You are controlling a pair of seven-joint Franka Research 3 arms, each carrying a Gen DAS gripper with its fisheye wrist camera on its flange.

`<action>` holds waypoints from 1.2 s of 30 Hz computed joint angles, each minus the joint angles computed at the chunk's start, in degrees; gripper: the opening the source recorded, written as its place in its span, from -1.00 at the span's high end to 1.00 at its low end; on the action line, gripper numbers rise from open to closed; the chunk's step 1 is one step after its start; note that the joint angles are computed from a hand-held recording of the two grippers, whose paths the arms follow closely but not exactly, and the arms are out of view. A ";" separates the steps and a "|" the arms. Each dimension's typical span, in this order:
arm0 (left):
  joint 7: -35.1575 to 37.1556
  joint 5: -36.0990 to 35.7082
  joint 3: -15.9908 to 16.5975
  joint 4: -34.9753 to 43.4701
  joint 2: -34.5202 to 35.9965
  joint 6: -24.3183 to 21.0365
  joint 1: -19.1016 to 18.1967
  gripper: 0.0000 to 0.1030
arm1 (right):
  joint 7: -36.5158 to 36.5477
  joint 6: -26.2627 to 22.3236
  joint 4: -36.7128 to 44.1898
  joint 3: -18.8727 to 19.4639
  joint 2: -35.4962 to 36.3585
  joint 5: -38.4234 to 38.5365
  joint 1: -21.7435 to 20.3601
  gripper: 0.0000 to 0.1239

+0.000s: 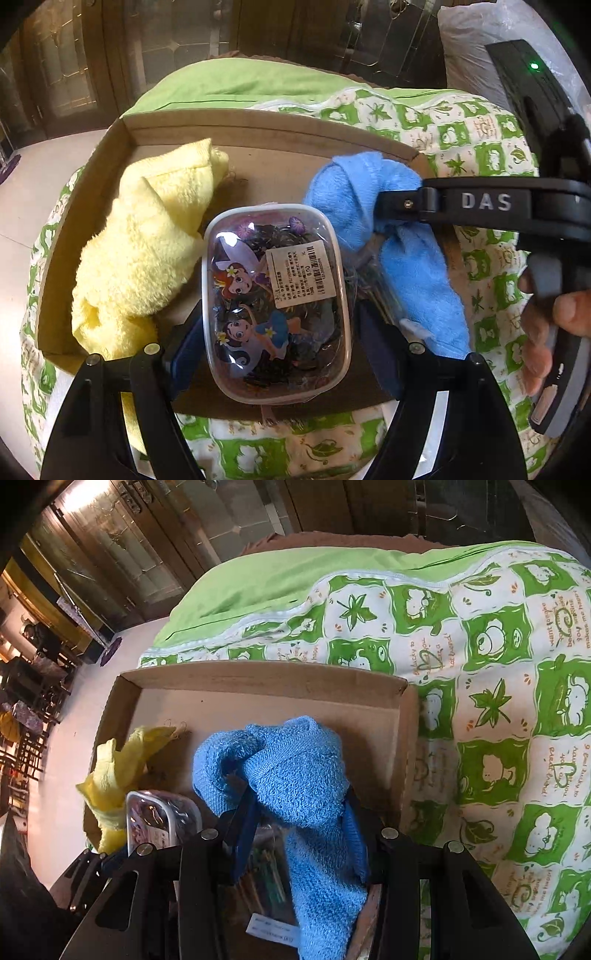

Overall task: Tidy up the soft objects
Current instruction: 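Lower the box and blue towel into the tray and open both grippers, then move both grippers toward the white packets lying beside the tray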

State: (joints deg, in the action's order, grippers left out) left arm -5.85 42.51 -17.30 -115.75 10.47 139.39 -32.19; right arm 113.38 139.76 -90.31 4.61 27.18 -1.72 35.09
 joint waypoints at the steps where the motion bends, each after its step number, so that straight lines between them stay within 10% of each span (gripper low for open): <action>1: 0.13 -0.15 0.10 -0.11 0.14 0.15 0.16 -0.50 | -0.06 0.18 0.02 0.02 0.03 0.06 -0.03 0.26; 10: -4.66 1.46 0.24 -3.06 -1.38 3.26 0.56 -0.54 | 0.30 2.77 -3.74 -0.42 -3.05 -2.09 0.71 -0.26; 36: -9.88 -6.50 -8.68 -12.07 -14.35 -8.12 -4.84 -0.55 | -3.35 7.99 -43.71 7.85 -36.56 9.35 -4.73 -0.59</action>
State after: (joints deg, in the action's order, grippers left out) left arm -15.72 36.01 -25.97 -127.82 -3.88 131.27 -37.03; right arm 110.04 147.75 -134.02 12.46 -9.38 7.63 30.36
